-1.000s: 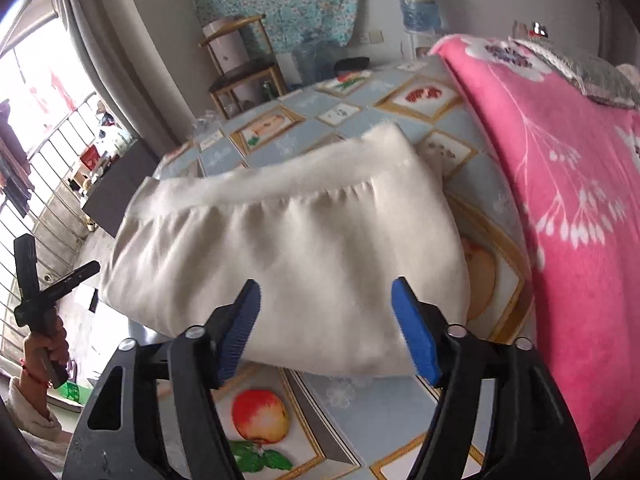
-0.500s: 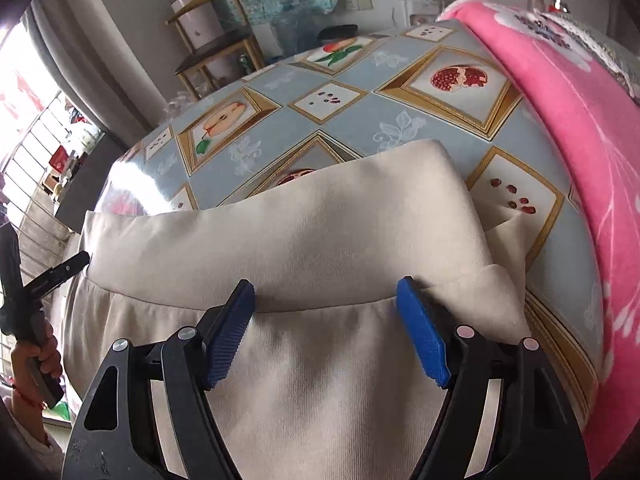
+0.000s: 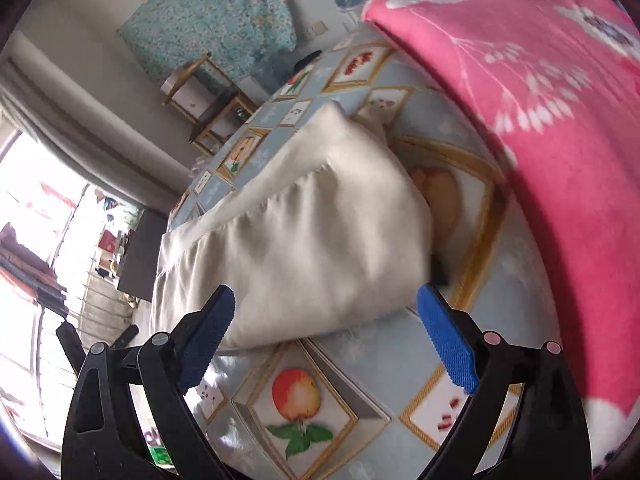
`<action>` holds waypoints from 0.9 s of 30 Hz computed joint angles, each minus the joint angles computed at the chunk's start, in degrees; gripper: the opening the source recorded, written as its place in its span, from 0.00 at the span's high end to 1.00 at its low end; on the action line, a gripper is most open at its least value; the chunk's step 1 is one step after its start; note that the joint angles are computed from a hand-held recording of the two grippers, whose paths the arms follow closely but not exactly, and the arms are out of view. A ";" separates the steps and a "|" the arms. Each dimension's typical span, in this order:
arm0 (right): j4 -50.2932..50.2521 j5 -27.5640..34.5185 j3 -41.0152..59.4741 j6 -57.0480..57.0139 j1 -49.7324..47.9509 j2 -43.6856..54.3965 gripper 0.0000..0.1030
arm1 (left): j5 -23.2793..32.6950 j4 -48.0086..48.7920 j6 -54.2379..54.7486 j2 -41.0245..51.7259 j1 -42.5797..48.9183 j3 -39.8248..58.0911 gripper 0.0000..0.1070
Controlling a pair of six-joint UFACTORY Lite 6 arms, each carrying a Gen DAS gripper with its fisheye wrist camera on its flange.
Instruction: Fold large clothes
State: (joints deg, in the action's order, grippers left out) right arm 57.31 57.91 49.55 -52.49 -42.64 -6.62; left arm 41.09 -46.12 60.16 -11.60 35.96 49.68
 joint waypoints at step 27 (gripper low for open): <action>-37.90 -43.49 -10.08 41.13 46.21 -10.25 0.10 | -23.40 25.43 -37.36 -1.23 -26.31 -8.83 0.31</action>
State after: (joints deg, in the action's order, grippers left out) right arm 19.40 14.42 39.47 -11.37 3.57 -16.87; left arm 17.68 -20.69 22.80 -12.83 9.65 40.84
